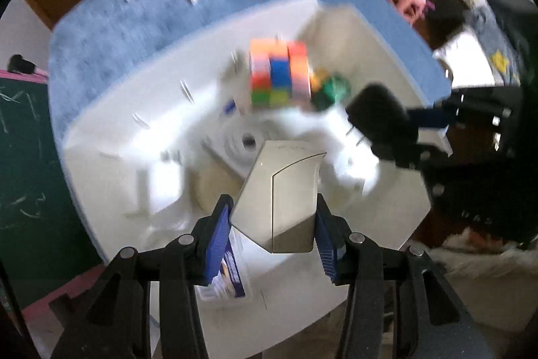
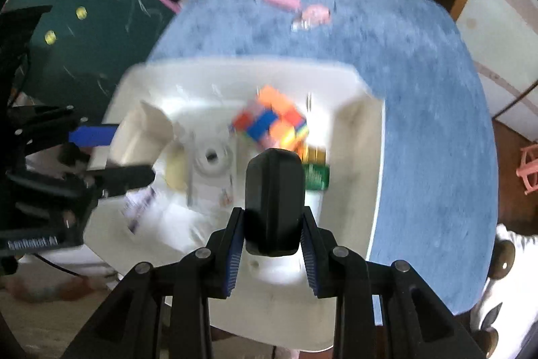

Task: Organize rigid objects
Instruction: 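Carry the beige plug and black adapter into the tray and release both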

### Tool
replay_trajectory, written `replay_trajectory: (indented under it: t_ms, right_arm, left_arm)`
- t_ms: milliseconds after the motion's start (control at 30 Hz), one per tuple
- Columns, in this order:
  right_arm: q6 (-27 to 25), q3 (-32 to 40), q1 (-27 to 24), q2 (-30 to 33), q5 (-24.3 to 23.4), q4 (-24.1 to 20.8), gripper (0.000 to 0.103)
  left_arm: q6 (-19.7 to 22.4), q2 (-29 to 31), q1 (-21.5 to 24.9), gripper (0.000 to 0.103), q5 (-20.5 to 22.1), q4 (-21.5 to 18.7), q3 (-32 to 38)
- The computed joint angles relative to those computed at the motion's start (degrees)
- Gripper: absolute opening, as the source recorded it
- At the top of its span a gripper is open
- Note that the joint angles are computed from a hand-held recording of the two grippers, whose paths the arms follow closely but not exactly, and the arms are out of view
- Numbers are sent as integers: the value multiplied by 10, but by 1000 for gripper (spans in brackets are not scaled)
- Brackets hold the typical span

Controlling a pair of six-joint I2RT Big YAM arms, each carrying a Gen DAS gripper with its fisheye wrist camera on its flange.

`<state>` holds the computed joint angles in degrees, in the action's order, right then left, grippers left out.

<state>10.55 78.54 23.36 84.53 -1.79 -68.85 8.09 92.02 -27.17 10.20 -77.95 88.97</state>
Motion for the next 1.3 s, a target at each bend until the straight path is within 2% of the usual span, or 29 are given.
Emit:
replay_trajectory:
  t_ms: [200, 733, 767, 833, 900, 1000, 1300]
  right_arm:
    - [8, -36, 18, 8, 21, 3, 32]
    - [-19, -40, 40, 27, 57, -8, 32]
    - [-22, -39, 41, 28, 58, -10, 33]
    - [-23, -33, 43, 31, 62, -14, 34]
    - [-25, -31, 46, 32, 67, -16, 42]
    - [-26, -29, 45, 25, 66, -10, 53]
    - [-34, -20, 44, -4, 61, 9, 53]
  left_arm:
    - [20, 5, -10, 50, -10, -8, -26]
    - [33, 14, -25, 51, -19, -15, -42]
    - [32, 16, -25, 51, -17, -20, -41]
    - [30, 17, -25, 62, -15, -25, -38]
    - [27, 12, -22, 69, -14, -27, -41]
    - [32, 14, -14, 71, -11, -42, -27]
    - [45, 6, 6, 71, -5, -67, 8]
